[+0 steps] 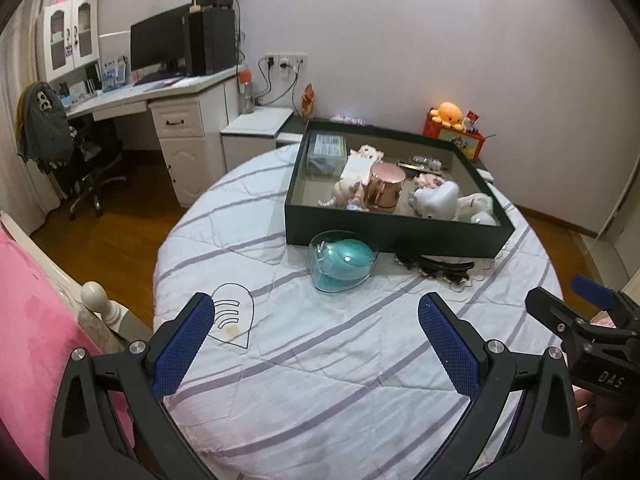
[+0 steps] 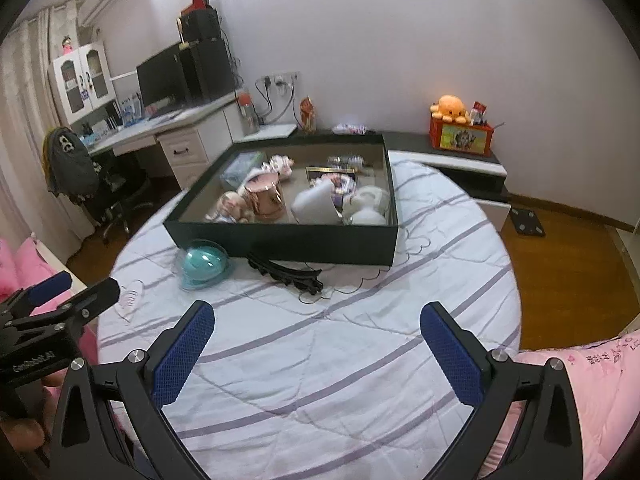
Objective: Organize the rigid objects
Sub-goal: 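Withdraw both tools from the tray toward the teal case, then grasp the clear teal-brush case with the left tool while the right tool grasps the black hair clip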
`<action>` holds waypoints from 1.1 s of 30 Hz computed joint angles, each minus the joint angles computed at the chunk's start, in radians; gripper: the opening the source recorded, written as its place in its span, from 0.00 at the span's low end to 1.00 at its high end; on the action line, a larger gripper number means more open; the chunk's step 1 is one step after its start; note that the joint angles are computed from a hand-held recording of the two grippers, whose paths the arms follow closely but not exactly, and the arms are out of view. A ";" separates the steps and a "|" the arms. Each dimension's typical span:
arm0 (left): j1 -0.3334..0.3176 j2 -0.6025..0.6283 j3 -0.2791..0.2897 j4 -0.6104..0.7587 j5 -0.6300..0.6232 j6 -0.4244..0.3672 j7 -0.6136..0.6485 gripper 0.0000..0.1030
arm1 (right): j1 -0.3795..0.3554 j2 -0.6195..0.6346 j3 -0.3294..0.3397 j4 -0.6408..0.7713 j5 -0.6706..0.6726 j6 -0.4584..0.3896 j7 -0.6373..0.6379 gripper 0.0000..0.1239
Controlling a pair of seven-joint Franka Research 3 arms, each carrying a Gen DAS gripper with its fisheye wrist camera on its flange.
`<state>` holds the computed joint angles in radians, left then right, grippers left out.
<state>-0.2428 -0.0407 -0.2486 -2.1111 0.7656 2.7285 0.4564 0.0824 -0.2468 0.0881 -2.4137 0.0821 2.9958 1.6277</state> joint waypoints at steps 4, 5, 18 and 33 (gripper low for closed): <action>-0.004 0.063 0.008 0.045 -0.019 0.001 0.032 1.00 | 0.014 0.082 -0.019 0.059 0.006 -0.028 -0.026 0.83; -0.006 0.083 0.011 0.060 -0.027 0.000 0.043 1.00 | 0.019 0.102 -0.024 0.073 0.008 -0.034 -0.032 0.83; -0.051 0.345 0.063 0.296 -0.176 -0.050 0.195 1.00 | 0.069 0.342 -0.081 0.275 0.069 -0.109 -0.142 0.83; -0.087 0.413 0.124 0.355 -0.176 -0.025 0.164 0.73 | 0.103 0.431 -0.090 0.368 0.111 -0.120 -0.248 0.78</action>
<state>-0.3293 0.3726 -0.1242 -1.7566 0.5899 2.7039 0.6204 0.1856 0.1842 -0.0018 -2.0453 0.1932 2.8761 1.3795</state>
